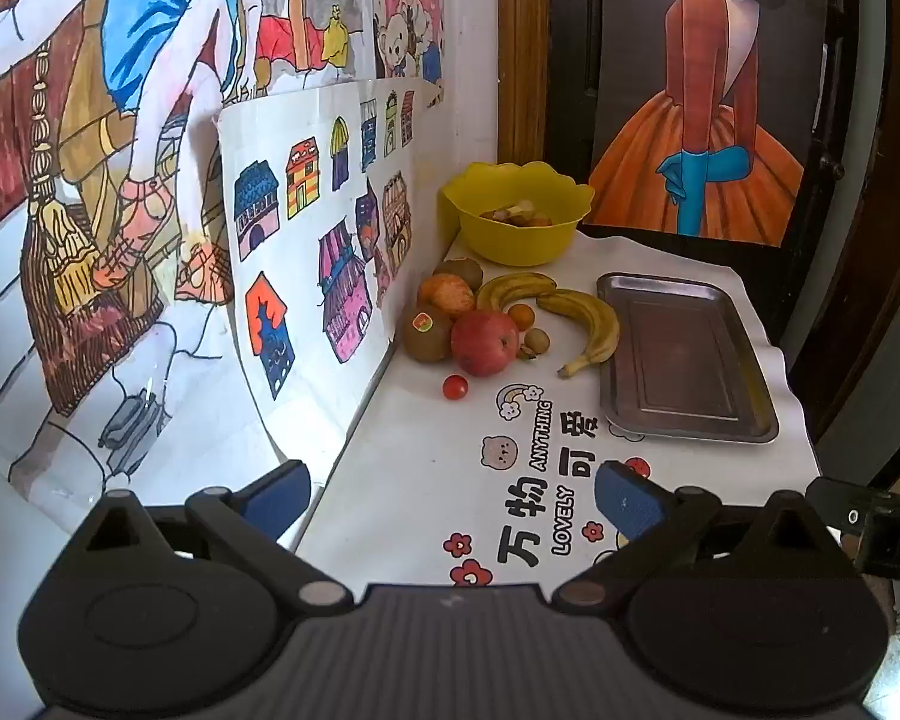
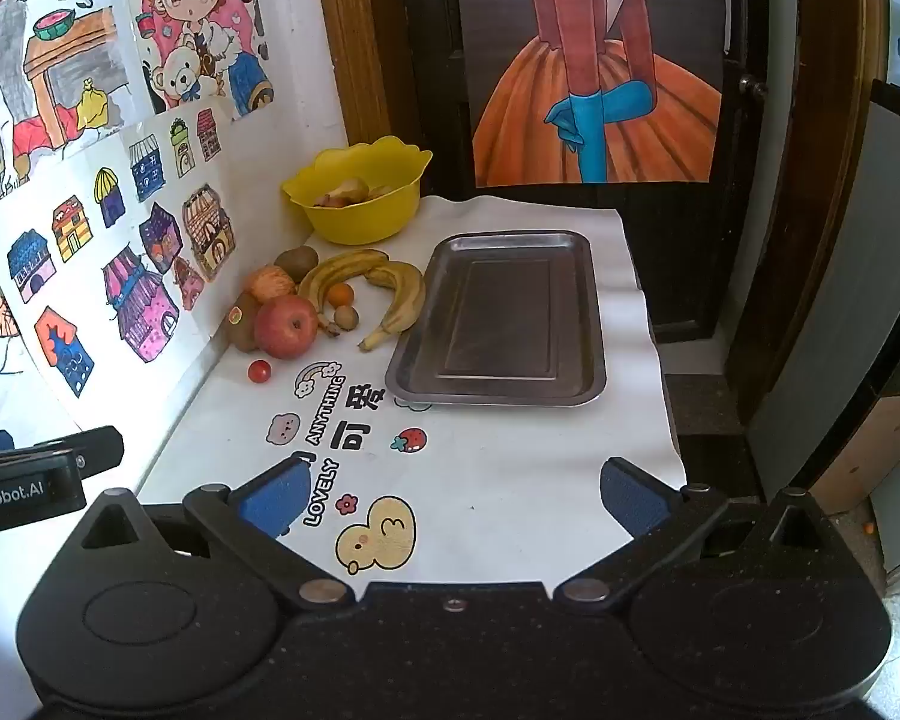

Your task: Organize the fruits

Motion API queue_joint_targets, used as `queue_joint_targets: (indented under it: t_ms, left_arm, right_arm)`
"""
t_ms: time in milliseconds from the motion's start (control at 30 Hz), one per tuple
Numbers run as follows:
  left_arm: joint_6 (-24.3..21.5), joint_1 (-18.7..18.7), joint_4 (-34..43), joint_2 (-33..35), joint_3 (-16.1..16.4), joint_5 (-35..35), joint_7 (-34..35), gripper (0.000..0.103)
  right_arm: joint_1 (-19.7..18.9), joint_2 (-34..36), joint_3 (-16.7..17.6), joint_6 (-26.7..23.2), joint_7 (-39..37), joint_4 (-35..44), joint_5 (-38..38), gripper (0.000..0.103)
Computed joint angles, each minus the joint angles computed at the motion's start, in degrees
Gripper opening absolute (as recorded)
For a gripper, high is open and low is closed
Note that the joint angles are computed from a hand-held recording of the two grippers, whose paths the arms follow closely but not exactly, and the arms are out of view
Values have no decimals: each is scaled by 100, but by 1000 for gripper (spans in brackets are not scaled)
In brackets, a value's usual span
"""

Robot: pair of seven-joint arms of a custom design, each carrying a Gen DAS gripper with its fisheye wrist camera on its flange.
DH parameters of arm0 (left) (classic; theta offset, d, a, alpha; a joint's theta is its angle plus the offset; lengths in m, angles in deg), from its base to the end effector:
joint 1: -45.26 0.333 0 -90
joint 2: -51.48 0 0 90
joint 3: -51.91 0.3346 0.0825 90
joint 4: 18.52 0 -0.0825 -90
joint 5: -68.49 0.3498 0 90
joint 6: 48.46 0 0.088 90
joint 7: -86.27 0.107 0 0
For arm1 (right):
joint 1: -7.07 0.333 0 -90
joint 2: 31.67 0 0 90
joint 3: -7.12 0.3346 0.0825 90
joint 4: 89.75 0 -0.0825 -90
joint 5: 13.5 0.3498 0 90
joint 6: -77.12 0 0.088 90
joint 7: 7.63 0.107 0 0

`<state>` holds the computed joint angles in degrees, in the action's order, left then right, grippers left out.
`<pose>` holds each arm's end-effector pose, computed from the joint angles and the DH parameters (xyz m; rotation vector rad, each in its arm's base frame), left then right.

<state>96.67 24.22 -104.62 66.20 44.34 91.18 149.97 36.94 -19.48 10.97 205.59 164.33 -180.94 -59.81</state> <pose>0.5843 -0.3087 0.6365 -1.5188 1.9681 -0.8398 0.5446 0.3327 0.5911 -1.2899 2.1000 -0.7914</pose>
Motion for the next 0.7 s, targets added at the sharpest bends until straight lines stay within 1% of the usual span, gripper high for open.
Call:
queue_joint_targets:
  t_ms: [233, 433, 700]
  left_arm:
    - [-78, -14, 45, 20, 3, 2, -31, 103]
    - [-37, -14, -38, -18, 2, 41, -69, 103]
    - [-57, 14, 12, 23, -7, -27, 7, 103]
  right_arm:
    - [-9, -14, -1, 33, -39, -20, 51, 102]
    - [-3, -95, 24, 6, -34, -93, 66, 102]
    - [-41, -1, 6, 31, -128, 7, 187, 102]
